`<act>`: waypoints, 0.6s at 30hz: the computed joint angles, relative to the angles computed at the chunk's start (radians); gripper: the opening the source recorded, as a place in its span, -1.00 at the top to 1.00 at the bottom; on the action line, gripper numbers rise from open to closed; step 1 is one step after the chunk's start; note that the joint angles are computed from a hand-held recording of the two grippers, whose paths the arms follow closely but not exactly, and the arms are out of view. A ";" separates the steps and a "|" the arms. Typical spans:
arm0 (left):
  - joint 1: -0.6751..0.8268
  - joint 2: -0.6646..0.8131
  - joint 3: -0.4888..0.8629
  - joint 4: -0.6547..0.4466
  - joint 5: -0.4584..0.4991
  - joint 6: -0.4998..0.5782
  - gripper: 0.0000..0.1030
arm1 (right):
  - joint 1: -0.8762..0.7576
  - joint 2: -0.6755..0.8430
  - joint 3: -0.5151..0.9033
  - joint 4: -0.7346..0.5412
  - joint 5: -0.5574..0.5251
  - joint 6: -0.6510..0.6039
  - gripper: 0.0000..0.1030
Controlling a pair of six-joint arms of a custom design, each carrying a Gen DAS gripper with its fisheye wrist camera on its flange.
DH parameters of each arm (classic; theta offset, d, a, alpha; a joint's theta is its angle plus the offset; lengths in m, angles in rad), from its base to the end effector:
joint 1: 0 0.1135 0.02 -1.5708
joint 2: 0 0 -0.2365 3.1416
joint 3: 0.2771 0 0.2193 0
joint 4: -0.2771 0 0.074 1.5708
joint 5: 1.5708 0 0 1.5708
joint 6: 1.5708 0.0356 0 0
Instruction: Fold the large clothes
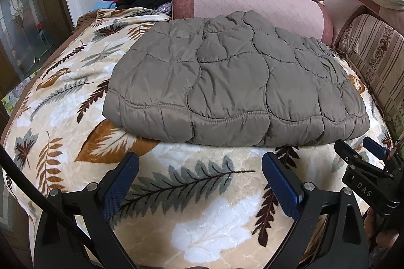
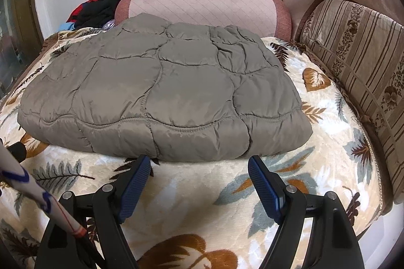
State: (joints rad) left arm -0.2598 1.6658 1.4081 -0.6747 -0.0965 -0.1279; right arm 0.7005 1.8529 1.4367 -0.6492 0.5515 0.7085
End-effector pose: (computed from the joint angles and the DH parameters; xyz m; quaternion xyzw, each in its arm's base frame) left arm 0.3168 -0.0807 0.2653 0.0474 0.9473 -0.0154 0.3164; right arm 0.2823 0.2136 0.2190 0.0718 0.9314 -0.0451 0.3540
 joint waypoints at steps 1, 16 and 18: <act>-0.001 0.002 0.000 0.000 0.000 -0.001 -0.89 | -0.001 0.000 -0.001 0.000 0.000 0.002 -0.61; -0.003 0.024 0.004 -0.009 0.017 -0.005 -0.89 | -0.006 0.007 0.008 -0.015 0.005 0.025 -0.62; -0.003 0.028 0.006 -0.011 0.020 -0.006 -0.89 | -0.006 0.009 0.010 -0.017 0.006 0.026 -0.62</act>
State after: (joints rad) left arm -0.2624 1.6934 1.4142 -0.6855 -0.0767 -0.1341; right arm 0.6943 1.8619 1.4462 -0.6665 0.5571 0.7344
